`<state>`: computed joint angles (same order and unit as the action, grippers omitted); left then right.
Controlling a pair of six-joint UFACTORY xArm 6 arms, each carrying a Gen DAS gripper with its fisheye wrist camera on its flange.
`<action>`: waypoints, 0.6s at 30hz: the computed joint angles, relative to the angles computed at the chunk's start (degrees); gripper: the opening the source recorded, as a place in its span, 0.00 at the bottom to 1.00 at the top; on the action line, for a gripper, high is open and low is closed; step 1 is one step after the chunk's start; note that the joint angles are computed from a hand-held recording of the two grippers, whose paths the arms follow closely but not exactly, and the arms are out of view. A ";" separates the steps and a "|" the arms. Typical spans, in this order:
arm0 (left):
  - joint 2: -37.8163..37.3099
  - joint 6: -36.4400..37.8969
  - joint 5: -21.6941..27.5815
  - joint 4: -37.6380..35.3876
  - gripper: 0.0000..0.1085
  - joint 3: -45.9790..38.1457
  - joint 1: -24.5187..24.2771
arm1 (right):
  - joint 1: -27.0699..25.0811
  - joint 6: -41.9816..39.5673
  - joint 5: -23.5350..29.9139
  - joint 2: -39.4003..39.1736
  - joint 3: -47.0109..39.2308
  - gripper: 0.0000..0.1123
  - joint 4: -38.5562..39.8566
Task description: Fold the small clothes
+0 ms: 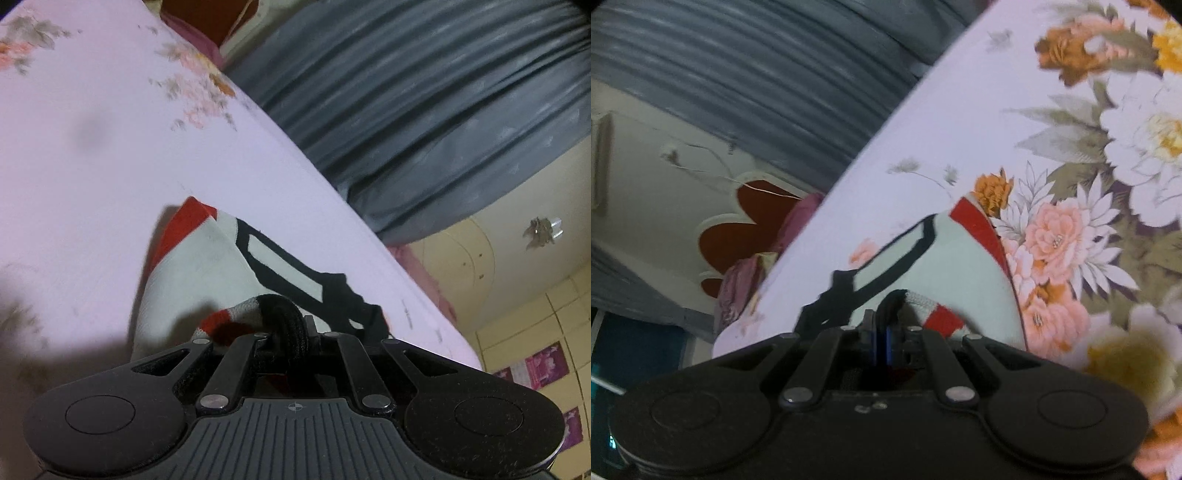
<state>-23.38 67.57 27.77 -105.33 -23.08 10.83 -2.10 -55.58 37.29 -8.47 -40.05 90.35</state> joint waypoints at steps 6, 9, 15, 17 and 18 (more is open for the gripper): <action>9.91 7.96 13.19 -8.08 0.34 -4.60 5.96 | 0.91 -2.77 0.07 8.45 -5.59 0.25 6.42; 10.64 14.23 12.94 -16.60 0.68 -5.46 6.04 | 1.85 -8.47 -2.40 9.43 -6.69 0.50 14.25; 8.78 19.57 -2.40 -7.30 0.60 -8.88 -0.40 | 4.21 -19.80 -8.03 5.00 -4.78 0.45 16.70; 10.24 21.84 -9.20 -3.55 0.52 -10.67 -4.95 | 7.21 -23.83 -12.36 4.48 -4.73 0.44 13.58; 11.56 21.70 -12.92 -1.57 0.43 -11.76 -7.64 | 8.77 -25.51 -14.40 4.87 -5.08 0.44 12.56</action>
